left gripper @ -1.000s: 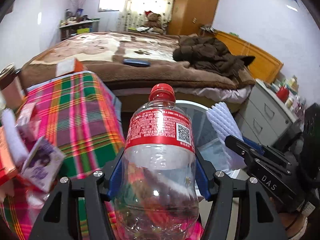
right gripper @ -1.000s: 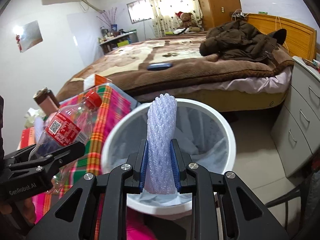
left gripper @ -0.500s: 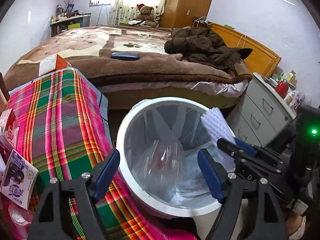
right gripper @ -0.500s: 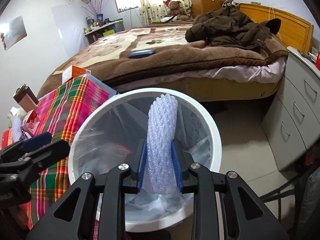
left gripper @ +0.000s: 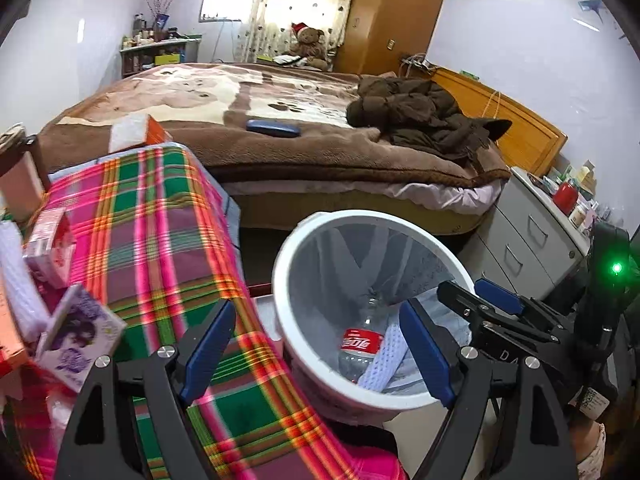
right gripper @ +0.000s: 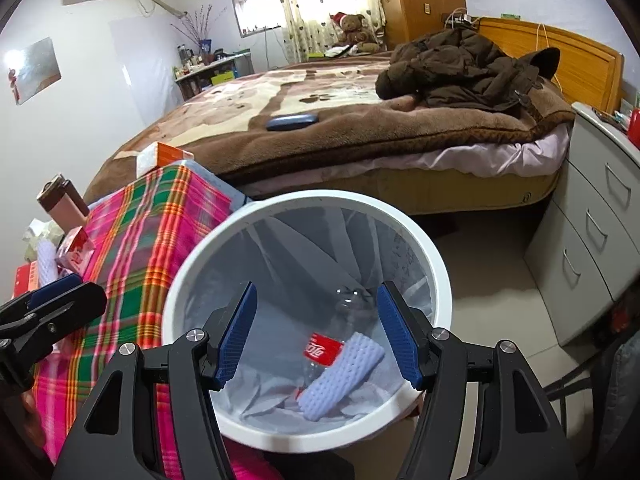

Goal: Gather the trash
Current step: 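Carry both items over the wastebasket and open both grippers to drop them, then reach the left gripper to the crumpled paper bag while the right gripper reaches the purple juice box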

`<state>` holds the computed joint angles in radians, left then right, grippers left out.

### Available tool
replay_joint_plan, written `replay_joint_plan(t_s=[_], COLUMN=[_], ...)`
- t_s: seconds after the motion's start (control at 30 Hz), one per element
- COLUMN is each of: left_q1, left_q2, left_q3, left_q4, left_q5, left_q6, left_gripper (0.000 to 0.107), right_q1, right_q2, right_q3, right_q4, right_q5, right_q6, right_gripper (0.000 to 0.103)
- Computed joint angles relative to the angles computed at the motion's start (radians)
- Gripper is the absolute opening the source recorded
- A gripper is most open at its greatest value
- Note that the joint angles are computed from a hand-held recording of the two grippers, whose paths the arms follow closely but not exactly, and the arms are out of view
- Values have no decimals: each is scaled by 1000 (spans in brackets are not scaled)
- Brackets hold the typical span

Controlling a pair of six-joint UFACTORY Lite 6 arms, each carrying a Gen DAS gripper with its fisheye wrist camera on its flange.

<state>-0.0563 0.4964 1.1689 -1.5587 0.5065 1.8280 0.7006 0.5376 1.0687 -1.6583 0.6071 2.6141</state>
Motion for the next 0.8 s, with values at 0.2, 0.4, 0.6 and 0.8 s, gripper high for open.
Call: replay_joint_plan(t_s=[0.2, 0.4, 0.6, 0.8], left_q1=[81, 181, 308, 429], left_q2=[-58, -82, -101, -58], left_q3=[-54, -78, -99, -51], left_q4=[-5, 8, -47, -68], left_q5=[29, 70, 92, 86], left_q6=[38, 56, 135, 158], left_gripper=[85, 85, 85, 86], right_q1=[47, 83, 106, 111], right_q2=[12, 58, 157, 268], right_q3=[56, 143, 304, 476], right_q4=[17, 17, 1, 19], right_q5=[33, 47, 24, -29], right_q6=[-27, -62, -125, -216], right_gripper=[64, 64, 64, 64])
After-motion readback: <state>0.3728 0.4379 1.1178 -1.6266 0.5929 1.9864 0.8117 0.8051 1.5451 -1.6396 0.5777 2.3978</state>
